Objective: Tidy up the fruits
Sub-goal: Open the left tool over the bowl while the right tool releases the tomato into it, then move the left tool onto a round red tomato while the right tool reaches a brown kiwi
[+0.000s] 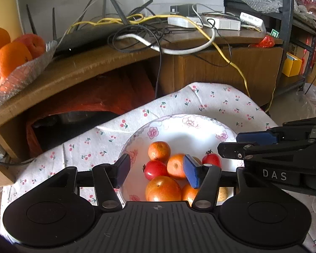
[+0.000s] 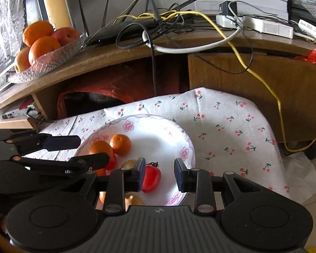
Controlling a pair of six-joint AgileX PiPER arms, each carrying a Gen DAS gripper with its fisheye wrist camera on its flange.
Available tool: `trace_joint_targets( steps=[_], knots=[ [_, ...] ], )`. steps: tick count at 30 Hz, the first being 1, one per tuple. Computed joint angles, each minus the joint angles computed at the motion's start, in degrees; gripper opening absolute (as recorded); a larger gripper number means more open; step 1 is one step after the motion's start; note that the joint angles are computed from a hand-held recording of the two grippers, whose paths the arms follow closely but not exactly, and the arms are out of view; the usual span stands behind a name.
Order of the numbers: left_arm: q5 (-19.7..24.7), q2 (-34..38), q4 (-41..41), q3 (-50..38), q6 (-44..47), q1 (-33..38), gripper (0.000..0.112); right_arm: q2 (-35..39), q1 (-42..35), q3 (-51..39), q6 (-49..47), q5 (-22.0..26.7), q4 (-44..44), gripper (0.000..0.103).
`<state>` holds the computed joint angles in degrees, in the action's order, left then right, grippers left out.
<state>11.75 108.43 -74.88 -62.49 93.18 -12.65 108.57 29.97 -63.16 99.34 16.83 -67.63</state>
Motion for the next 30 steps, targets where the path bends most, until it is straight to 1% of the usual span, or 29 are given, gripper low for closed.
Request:
trace_joint_targets(
  steps=[6, 13, 19, 22, 26, 30],
  knots=[
    [0.48, -2.56, -1.39, 2.51, 2.43, 0.80, 0.066, -1.55, 0.68, 1.00, 0.33, 0.63, 0.00, 0.031],
    [1.17, -7.17, -4.67, 8.76, 8.42, 2.38, 0.068, -3.74, 3.40, 2.23, -1.63, 2.64, 1.71, 0.031],
    [2.96, -10.46, -5.49, 14.01, 10.67, 4.56, 0.069, -5.34, 6.50, 3.56, -3.70, 4.56, 4.22, 0.031],
    [3.47, -11.64, -3.32, 15.61, 8.85, 5.43, 0.069, -6.37, 8.32, 4.58, -4.13, 5.60, 5.15, 0.031],
    [5.29, -13.60, 0.87, 17.76, 5.51, 7.53, 0.069, -7.60, 10.63, 5.86, -5.94, 6.61, 8.03, 0.031],
    [5.92, -15.24, 2.63, 19.93, 4.37, 9.39, 0.070, -8.39, 12.81, 7.19, -7.01, 6.81, 10.04, 0.031]
  ],
)
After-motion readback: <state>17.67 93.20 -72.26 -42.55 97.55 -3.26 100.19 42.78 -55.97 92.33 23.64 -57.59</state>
